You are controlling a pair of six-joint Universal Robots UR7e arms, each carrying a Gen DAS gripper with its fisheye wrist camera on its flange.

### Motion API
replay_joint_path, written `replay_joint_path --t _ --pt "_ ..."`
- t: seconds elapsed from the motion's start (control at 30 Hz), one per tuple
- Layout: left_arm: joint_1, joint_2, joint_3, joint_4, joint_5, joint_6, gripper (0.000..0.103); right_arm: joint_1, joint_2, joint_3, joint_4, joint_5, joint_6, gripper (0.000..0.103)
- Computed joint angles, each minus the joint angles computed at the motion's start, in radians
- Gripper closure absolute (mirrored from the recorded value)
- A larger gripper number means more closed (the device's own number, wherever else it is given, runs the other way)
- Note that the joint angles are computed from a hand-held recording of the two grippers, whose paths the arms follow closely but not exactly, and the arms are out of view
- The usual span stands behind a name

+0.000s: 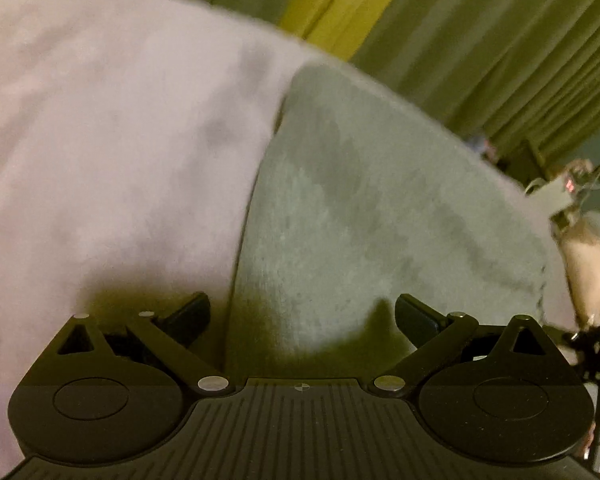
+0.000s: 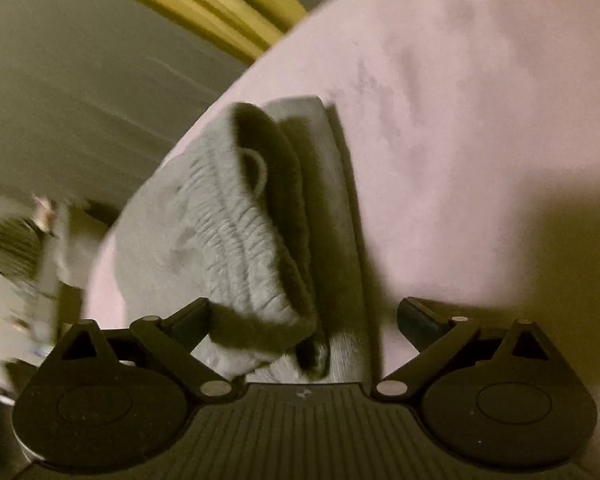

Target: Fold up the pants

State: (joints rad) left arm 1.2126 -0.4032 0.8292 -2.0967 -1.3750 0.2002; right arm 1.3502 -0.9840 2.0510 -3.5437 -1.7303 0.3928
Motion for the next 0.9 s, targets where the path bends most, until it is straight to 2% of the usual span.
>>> replay_joint_path --t 0.07,0.2,0.27,0.47,0.6,0.73,0.8,0.9 --pt "0.002 0.027 -0.045 0.03 -0.016 0.044 0.001 -0.032 -0.002 0.002 -0.012 0.073 -0.016 0.004" --pt "0.0 0.071 -0.125 0.089 -0.063 0.07 0.001 -0.066 -0.014 -0.007 0.026 0.155 -0.065 0.004" --pt "-0.004 0.098 -0.16 0.111 -0.039 0.074 0.001 -0.081 -0.012 -0.013 0.024 0.195 -0.053 0.004" --pt "-0.017 0.128 -0.198 0.137 -0.053 0.121 0.0 -0.124 -0.004 -0.034 0.021 0.296 -0.031 0.004" --pt "-0.012 0.151 -0.236 0.163 -0.085 0.137 0.0 -0.129 0.003 -0.049 0.03 0.309 -0.048 0.004" --pt "0.011 0.219 -0.366 0.225 -0.139 0.095 0.0 -0.108 0.022 -0.086 0.063 0.291 -0.05 0.004" --pt "0.004 0.228 -0.384 0.247 -0.119 0.115 0.0 -0.1 0.025 -0.1 0.087 0.278 -0.06 0.004" --pt "-0.006 0.228 -0.377 0.243 -0.096 0.116 0.0 -0.067 0.03 -0.122 0.131 0.205 -0.143 0.006"
